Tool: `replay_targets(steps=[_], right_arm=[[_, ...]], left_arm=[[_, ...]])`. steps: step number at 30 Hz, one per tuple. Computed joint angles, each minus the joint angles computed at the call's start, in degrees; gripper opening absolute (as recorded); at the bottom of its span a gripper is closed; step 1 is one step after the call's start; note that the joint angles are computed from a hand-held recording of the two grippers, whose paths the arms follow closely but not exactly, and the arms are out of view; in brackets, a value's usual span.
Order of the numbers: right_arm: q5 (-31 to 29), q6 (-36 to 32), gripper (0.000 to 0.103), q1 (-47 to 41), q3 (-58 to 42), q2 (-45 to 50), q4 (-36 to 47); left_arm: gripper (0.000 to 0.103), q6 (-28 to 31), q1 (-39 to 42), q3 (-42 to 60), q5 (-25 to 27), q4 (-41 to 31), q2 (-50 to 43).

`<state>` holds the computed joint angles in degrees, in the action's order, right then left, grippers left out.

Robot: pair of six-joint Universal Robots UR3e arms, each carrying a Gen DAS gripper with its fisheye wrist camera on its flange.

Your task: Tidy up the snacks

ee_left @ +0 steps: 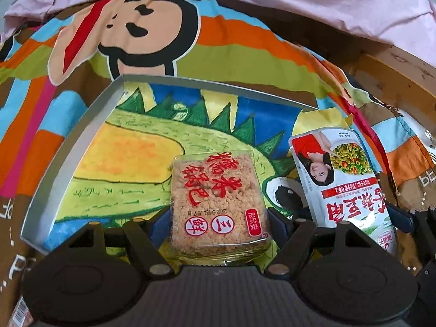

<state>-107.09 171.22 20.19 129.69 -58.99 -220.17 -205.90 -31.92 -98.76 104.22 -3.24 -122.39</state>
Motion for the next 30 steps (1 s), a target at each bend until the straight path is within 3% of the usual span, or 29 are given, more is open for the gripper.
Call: replay_targets(steps=[7, 12, 15, 20, 25, 30], right_arm=[[4.3, 2.0, 0.090, -2.5, 1.9, -3.0, 3.1], [6.6, 2.0, 0.101, -3.2, 5.2, -5.2, 0.5], [7.5, 3.8, 0.101, -3.1, 7.2, -8.9, 1.4], [8.5, 9.5, 0.102, -3.1, 11.9, -19.1, 4.4], [7.4, 15.5, 0.102, -1.2, 16.6, -32.0, 10.3], [0.9, 19.5, 0.102, 6.2, 18.5, -40.3, 14.6]], left_arm=[[0.081, 0.5, 0.0, 1.2, -0.9, -4.7, 1.0], [0.088, -1.2, 0.4, -2.8, -2.1, -2.6, 4.5], [0.092, -1.5, 0.4, -5.8, -1.6, -1.7, 7.9], [0.101, -2.0, -0.9, -13.3, 2.6, 1.9, 15.5], [0.102, -3.0, -3.0, -22.7, 6.4, 4.3, 25.5], [0.102, -3.7, -7.7, -31.5, 12.2, 5.4, 35.2]])
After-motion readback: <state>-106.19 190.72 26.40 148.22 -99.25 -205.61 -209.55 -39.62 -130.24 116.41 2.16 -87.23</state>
